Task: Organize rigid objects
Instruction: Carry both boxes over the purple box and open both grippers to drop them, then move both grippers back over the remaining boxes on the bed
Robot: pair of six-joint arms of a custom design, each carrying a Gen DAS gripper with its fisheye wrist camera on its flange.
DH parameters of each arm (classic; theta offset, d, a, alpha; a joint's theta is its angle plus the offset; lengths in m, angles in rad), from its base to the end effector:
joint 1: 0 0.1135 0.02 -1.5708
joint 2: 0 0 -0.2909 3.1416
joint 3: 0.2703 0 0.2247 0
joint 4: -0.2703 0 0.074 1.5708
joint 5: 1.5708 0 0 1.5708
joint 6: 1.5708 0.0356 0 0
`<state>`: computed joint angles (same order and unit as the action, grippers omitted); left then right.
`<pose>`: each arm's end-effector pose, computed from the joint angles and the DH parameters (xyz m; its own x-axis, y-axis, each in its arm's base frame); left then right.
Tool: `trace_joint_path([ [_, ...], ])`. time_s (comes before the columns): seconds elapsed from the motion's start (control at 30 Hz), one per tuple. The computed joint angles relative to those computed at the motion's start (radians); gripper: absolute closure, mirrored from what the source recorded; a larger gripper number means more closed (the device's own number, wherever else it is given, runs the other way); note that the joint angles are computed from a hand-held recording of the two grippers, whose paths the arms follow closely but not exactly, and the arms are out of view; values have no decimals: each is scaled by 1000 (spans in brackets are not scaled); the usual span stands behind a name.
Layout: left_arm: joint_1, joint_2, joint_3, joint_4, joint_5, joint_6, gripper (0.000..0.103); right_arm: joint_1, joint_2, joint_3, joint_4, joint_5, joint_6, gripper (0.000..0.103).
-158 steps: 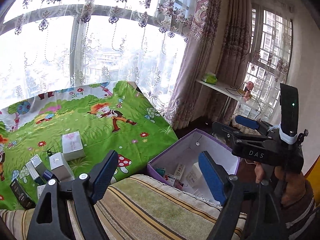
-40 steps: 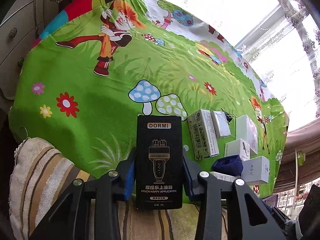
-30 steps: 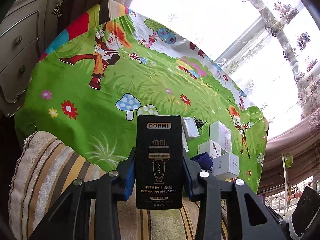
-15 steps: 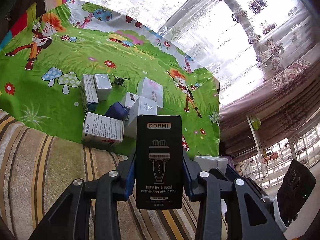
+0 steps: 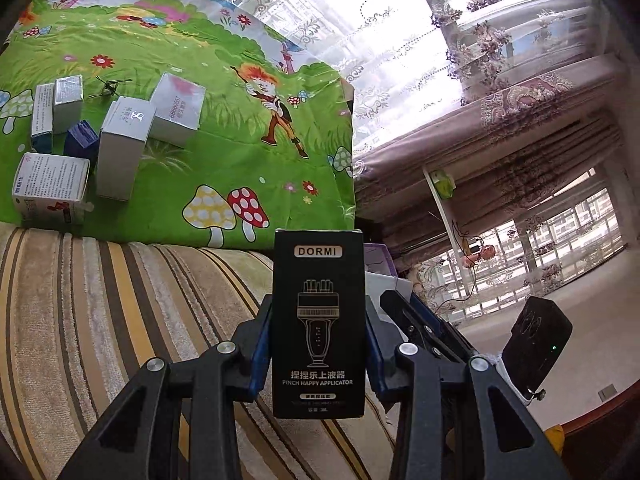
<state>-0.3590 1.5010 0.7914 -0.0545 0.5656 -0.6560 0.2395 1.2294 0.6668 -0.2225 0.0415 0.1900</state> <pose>0.2538 -0.1156 0.2361 -0.9152 -0.2066 -0.3460 0.1270 0.6669 -0.7342 0.2095 0.0496 0.2454 -0.7137 0.0200 -0.7001 -0.0750 0.9917 0.1048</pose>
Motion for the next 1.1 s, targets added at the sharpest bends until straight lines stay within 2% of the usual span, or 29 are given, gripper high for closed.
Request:
trace_joint_path([
  [0.23,-103,61,38,41,31,-30,63,-162,-70,-36,-16,-46,-44,57],
  [0.37,-162,80,52,59,33,-11,63,-219,-96,-46,-23,-71,-51,57],
  [0.43,-178,107,69,54,70,12,60,-239,-107,-51,-25,-73,-49,46],
  [0.5,-185,132,92,16,109,31,47,-255,-118,-60,-20,-78,-50,35],
  [0.53,-186,138,93,11,116,28,37,-257,-126,-66,-14,-72,-48,30],
  [0.6,-184,130,75,40,125,22,37,-260,-138,-74,-8,-63,-47,26],
  [0.87,-195,115,63,50,101,20,34,-219,-131,-77,-3,-3,-42,26],
  [0.97,-193,111,61,49,98,22,34,-232,-138,-83,7,-40,-46,24],
  [1.03,-191,102,59,44,95,23,34,-242,-139,-81,3,-66,-45,16],
  [1.1,-187,94,54,51,91,15,32,-237,-143,-82,2,-68,-40,15],
])
